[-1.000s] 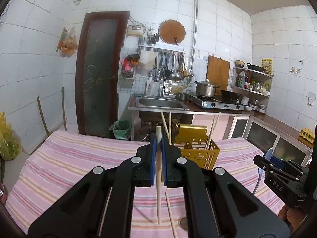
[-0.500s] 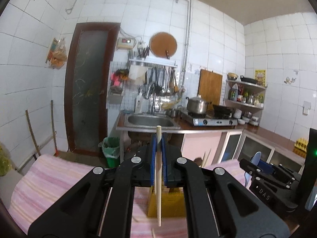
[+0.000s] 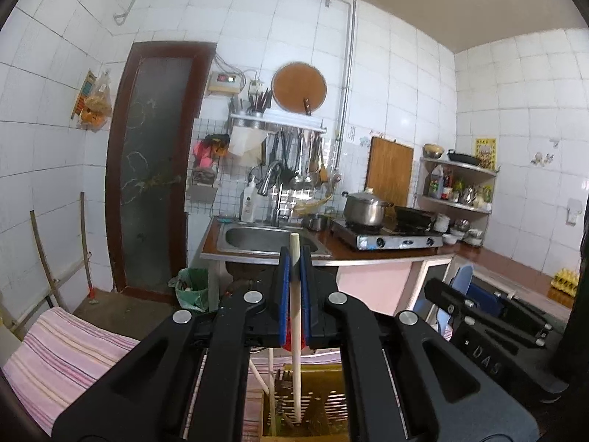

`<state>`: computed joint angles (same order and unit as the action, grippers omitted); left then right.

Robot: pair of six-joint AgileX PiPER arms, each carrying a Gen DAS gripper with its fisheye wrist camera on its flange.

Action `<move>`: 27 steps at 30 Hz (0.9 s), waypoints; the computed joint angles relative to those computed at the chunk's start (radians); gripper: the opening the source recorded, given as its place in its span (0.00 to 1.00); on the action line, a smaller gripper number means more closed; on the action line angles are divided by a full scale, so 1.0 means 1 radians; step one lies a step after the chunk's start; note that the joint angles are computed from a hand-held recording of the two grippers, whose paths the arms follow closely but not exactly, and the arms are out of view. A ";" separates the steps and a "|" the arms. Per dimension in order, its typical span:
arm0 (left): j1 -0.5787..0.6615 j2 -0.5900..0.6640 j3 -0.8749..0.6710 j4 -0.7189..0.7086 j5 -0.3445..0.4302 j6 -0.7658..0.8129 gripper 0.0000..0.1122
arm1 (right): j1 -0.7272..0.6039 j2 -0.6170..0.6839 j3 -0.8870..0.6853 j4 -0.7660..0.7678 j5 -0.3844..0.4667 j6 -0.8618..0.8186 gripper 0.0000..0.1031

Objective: Organize utensils
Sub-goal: 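Open both tools to drop the chopstick and blue spoon into the holder, then grasp the dark spoon with the right tool while the left tool grasps the last chopstick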

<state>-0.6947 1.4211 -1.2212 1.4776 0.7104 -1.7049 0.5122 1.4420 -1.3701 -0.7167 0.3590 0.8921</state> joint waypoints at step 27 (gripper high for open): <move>-0.185 -0.267 0.440 -0.234 0.341 0.104 0.87 | 0.204 -0.248 0.499 -0.313 0.293 0.353 0.85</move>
<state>-0.8799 1.1538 -0.7812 1.2440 1.0518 -1.6009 0.7158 1.1943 -0.8712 -1.0293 0.6518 1.2447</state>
